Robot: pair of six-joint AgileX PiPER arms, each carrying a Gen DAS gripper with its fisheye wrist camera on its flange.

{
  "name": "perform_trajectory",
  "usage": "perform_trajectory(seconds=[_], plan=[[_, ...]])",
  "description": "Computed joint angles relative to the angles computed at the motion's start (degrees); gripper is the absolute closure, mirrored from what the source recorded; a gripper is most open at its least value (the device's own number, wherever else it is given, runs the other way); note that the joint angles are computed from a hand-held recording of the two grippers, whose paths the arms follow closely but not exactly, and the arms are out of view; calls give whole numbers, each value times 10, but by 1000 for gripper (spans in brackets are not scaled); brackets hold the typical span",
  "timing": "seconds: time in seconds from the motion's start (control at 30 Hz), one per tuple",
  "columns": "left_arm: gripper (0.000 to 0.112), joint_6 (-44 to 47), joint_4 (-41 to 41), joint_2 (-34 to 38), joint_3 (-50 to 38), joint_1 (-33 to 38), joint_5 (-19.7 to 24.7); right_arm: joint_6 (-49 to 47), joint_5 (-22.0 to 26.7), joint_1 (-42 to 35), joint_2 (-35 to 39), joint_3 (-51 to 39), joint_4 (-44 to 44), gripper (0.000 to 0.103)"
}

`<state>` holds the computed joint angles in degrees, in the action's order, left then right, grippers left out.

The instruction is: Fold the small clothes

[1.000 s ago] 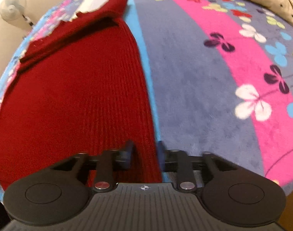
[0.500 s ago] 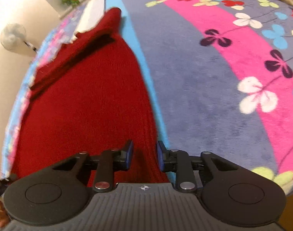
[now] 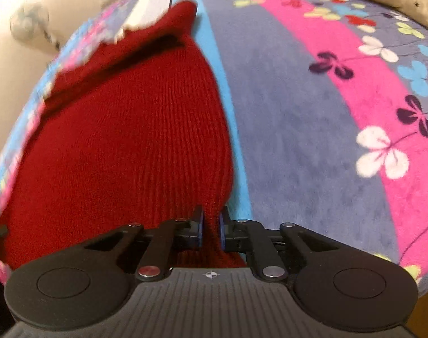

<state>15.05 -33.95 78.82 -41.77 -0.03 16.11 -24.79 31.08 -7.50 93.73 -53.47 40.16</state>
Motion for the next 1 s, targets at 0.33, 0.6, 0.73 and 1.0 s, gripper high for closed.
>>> perform_trajectory(seconds=[0.33,0.6,0.73,1.0], plan=[[94,-140,137,46,-36,-16,54,104,11,16,22,-18,-103,78],[94,-131,132,46,-35,-12,55,111,14,21,25,-25,-113,74],[94,-127,123,45,-34,-12,51,87,-2,27,15,-11,-99,74],[92,73,-80,25,-18,16,51,24,18,-1,25,-15,10,71]])
